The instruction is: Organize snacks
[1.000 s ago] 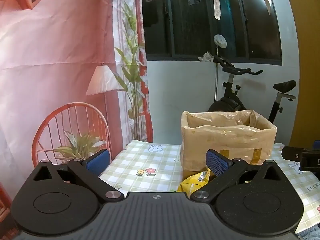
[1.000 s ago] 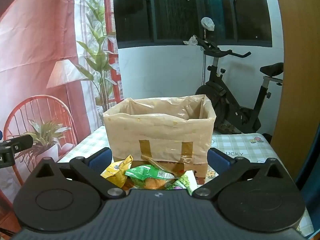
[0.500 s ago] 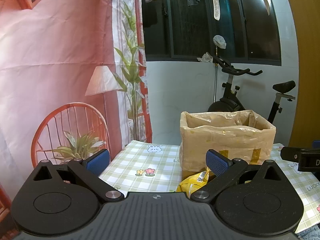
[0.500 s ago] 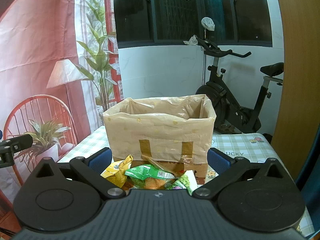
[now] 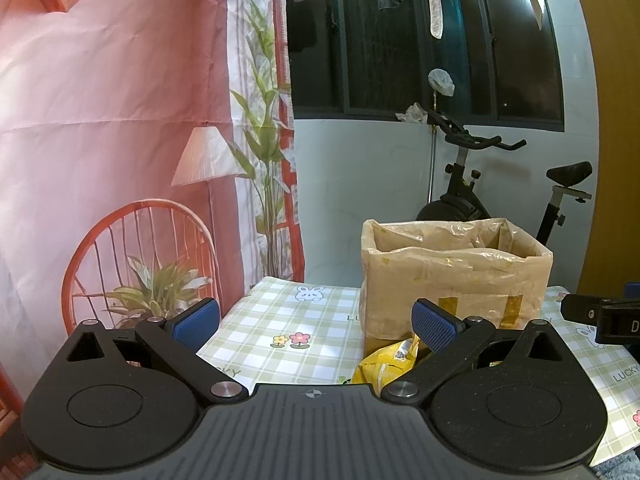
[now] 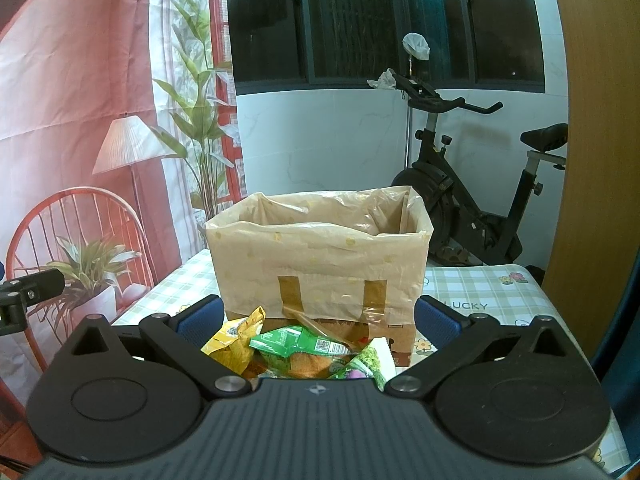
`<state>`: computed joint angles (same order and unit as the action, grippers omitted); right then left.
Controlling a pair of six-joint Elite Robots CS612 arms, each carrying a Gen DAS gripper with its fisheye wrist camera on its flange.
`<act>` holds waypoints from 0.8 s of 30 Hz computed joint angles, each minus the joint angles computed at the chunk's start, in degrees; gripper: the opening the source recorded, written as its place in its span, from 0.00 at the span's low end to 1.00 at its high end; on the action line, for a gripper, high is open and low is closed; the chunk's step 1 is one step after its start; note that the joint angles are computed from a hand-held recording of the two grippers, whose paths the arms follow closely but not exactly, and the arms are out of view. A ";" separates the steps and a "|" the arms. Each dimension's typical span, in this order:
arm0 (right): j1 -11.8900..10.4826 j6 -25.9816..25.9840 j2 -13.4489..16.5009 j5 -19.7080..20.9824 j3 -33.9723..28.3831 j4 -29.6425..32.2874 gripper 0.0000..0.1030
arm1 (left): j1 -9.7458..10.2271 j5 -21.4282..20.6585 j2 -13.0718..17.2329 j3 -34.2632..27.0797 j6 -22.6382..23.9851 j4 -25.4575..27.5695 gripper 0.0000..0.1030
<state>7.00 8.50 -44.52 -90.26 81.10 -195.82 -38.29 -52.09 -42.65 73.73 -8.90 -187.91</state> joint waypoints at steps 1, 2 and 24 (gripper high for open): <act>-0.01 -0.07 -0.02 -0.02 0.04 -0.02 1.00 | 0.00 -0.02 -0.02 0.05 -0.02 -0.04 1.00; 0.10 -0.01 0.17 -0.15 -0.33 0.19 1.00 | 0.01 -0.05 -0.03 0.07 -0.06 -0.04 1.00; 0.13 0.01 0.23 -0.16 -0.37 0.36 1.00 | 0.04 -0.44 0.01 0.26 -0.59 -0.07 1.00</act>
<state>7.13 8.50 -44.28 -90.42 80.73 -195.46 -38.25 -52.53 -42.65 73.99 -9.49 -187.97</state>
